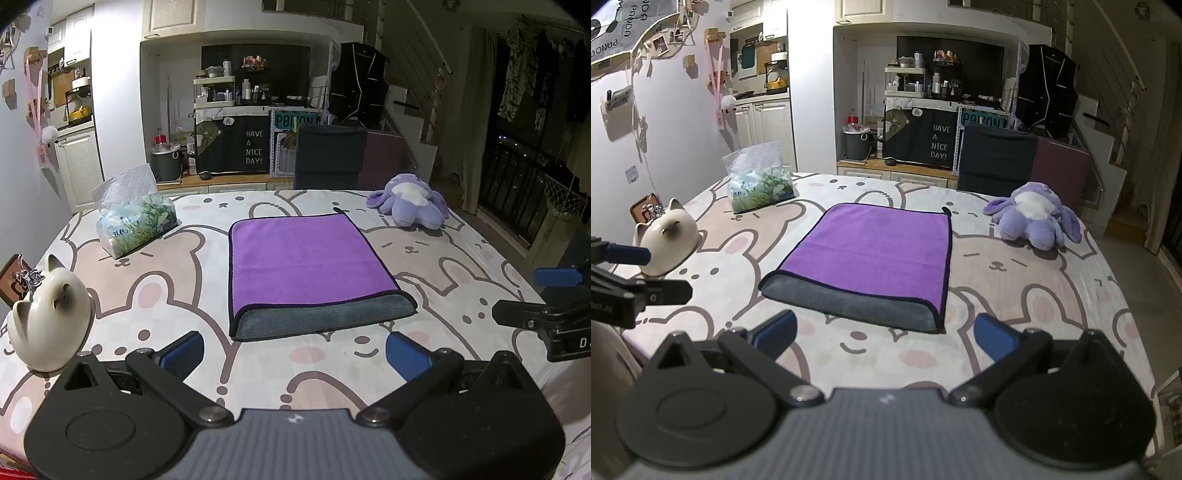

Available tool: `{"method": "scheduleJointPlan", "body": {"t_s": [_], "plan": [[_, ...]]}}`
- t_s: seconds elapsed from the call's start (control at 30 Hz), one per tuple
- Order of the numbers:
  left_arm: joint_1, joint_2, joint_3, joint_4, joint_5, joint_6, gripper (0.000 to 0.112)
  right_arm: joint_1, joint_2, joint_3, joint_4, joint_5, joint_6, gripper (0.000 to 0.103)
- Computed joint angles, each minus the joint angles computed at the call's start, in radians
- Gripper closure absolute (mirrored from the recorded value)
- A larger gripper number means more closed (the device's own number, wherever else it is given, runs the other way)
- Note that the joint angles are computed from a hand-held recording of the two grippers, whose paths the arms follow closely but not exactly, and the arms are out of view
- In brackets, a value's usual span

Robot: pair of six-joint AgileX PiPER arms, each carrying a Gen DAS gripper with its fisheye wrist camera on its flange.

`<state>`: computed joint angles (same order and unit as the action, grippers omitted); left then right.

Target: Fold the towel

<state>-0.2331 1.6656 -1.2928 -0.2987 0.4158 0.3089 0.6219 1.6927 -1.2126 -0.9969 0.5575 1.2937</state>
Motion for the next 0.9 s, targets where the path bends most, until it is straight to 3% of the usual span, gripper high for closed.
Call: {"method": "scheduleJointPlan", "body": {"t_s": [0.9], "plan": [[0.001, 0.001, -0.003, 0.0, 0.005, 0.0, 0.009, -0.002, 0.0, 0.003, -0.003, -0.006, 0.007, 0.001]]}}
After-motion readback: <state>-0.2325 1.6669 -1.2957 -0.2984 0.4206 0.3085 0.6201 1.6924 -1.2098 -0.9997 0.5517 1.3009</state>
